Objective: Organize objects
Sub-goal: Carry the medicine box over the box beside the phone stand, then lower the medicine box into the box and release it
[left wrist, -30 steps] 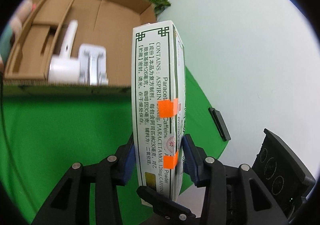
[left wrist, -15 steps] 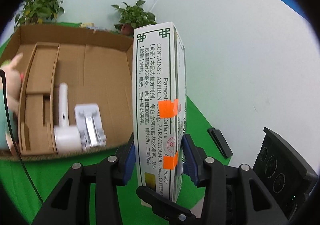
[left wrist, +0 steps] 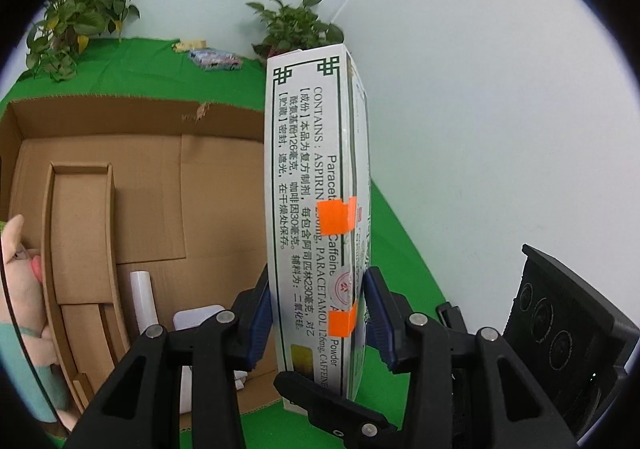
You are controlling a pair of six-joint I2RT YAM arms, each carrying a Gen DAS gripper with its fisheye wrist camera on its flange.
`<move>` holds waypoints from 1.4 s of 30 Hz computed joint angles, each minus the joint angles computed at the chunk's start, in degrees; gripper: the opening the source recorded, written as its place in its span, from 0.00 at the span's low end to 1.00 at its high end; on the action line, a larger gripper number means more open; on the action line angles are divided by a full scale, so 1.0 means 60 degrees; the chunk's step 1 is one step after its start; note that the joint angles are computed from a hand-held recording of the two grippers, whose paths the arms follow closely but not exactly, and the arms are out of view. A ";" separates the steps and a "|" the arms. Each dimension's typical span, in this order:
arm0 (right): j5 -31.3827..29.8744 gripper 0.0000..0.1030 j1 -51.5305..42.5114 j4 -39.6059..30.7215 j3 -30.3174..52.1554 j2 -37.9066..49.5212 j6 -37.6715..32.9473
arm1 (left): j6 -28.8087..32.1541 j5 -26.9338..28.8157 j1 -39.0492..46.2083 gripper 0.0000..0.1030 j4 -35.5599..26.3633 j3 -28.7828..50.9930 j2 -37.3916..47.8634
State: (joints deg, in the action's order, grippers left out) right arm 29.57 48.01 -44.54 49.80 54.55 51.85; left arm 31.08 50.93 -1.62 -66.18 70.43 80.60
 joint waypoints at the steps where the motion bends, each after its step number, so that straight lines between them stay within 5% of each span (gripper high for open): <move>1: -0.0215 0.58 0.0020 0.0083 -0.0187 -0.0031 0.0100 | -0.0167 -0.0129 -0.0148 0.40 0.0253 -0.0137 0.0156; 11: -0.2628 0.57 -0.1880 0.2157 -0.3032 -0.0199 0.0192 | -0.1322 -0.1023 -0.1405 0.40 0.2621 -0.1672 0.1974; 24: -0.3362 0.57 -0.2889 0.2894 -0.3493 0.0778 -0.0260 | -0.1813 -0.1398 -0.1990 0.46 0.3511 -0.1688 0.3510; 34: -0.3227 0.58 -0.2765 0.2432 -0.2802 0.1795 -0.0128 | -0.2086 -0.2005 -0.1445 0.46 0.4108 -0.2310 0.2363; 42: -0.3280 0.66 -0.2561 0.2064 -0.1923 0.2453 -0.0022 | -0.0865 -0.2222 0.0307 0.46 0.3608 -0.2959 -0.0207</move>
State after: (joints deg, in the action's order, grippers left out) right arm 9.89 32.65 -32.16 38.26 69.26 51.72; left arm 25.89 37.60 0.22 -44.53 52.68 79.35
